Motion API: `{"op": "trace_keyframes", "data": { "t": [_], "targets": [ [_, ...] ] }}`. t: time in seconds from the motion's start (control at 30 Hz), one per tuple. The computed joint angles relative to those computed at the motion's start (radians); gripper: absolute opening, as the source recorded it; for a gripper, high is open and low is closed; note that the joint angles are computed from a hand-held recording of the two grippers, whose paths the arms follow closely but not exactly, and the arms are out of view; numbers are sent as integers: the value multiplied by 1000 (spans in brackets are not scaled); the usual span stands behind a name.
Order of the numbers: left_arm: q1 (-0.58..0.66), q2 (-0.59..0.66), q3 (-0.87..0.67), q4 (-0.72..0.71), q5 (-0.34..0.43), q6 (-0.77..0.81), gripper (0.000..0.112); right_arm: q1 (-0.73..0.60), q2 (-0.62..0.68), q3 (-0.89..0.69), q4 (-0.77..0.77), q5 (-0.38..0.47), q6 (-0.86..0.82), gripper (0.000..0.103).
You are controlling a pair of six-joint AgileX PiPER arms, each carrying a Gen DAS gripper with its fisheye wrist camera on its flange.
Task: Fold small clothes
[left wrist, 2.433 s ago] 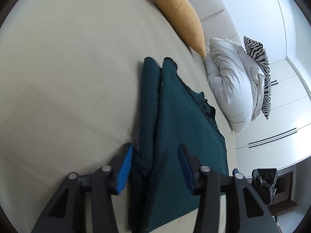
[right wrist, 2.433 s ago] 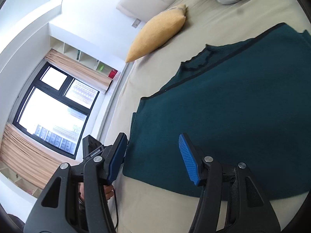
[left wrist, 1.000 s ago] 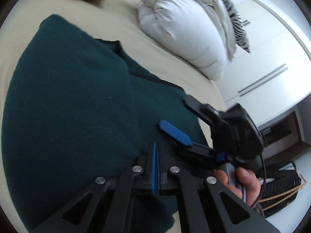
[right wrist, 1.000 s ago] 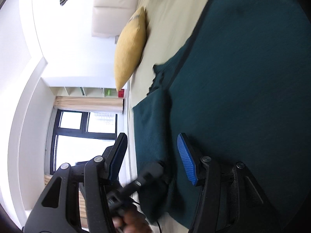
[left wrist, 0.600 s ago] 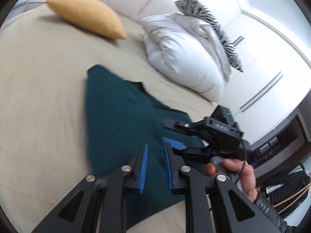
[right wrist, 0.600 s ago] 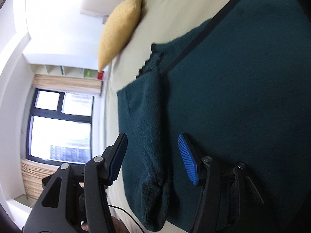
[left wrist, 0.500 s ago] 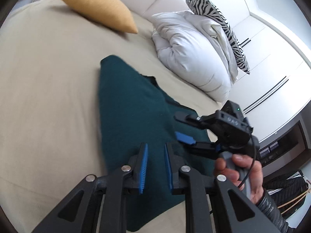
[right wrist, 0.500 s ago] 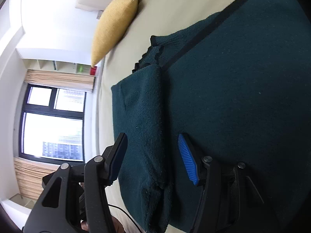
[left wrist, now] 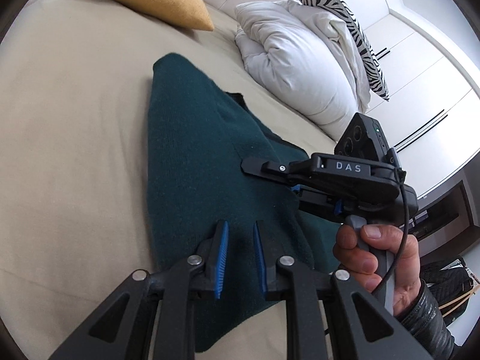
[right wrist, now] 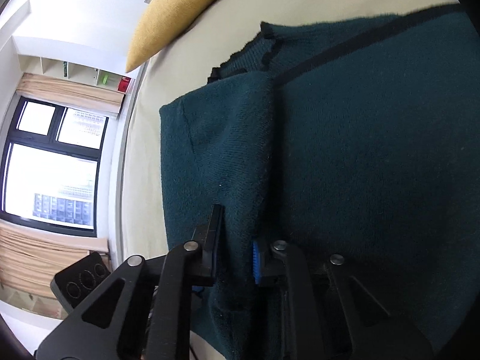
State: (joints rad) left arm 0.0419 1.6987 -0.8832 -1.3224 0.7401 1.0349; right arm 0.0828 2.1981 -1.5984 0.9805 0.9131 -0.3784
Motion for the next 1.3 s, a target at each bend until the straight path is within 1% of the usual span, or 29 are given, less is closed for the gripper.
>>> {"op": "trace_keyframes", "data": {
  "t": [0.03, 0.07, 0.1, 0.17, 0.23, 0.37, 0.5, 0.53, 0.6, 0.8, 0.87, 0.93, 0.97, 1.0, 1.03, 1.07, 1.13, 1.2, 1.23, 1.3],
  "targets": [
    [-3, -23, 6, -3, 1, 0, 31, -5, -17, 13, -6, -4, -9, 12],
    [-11, -33, 1, -2, -4, -9, 42, -16, -41, 29, -15, -8, -18, 12],
    [-19, -54, 1, -3, -8, -14, 48, -28, -60, 42, -23, -12, -26, 12],
    [-51, -87, -13, 5, -31, -37, 56, -74, -111, 79, -41, -5, -54, 12],
    [-82, -96, -36, 12, -39, -56, 57, -134, -159, 116, -75, 6, -69, 12],
    [-161, -68, -94, 46, -66, -115, 57, -276, -232, 183, -141, 35, -105, 12],
    [-251, -10, -168, 104, -119, -195, 57, -405, -252, 223, -172, 76, -153, 11],
    [-270, 6, -187, 117, -129, -215, 57, -445, -257, 227, -182, 99, -173, 11],
    [-310, 34, -224, 161, -150, -271, 57, -485, -257, 231, -190, 121, -197, 11],
    [-393, 86, -300, 233, -190, -352, 57, -518, -284, 236, -216, 145, -222, 10],
    [-402, 100, -315, 237, -193, -359, 57, -483, -277, 226, -231, 102, -151, 10],
    [-409, 109, -315, 245, -206, -361, 57, -388, -219, 183, -187, 37, -118, 10],
    [-413, 113, -316, 255, -213, -369, 57, -386, -228, 207, -193, 33, -121, 10],
    [-419, 121, -320, 278, -228, -390, 57, -348, -205, 192, -192, 15, -104, 10],
    [-426, 136, -327, 318, -248, -424, 57, -351, -181, 182, -179, 32, -124, 11],
    [-428, 157, -346, 357, -243, -460, 57, -339, -143, 164, -154, 36, -127, 12],
    [-423, 177, -348, 353, -239, -446, 57, -356, -108, 195, -67, 22, -166, 12],
    [-422, 175, -341, 344, -239, -421, 56, -389, -100, 238, 40, 38, -218, 13],
    [-422, 175, -340, 345, -239, -419, 56, -397, -112, 258, 57, 45, -234, 16],
    [-424, 176, -341, 356, -239, -422, 56, -396, -151, 278, 27, 44, -209, 18]
  ]
}}
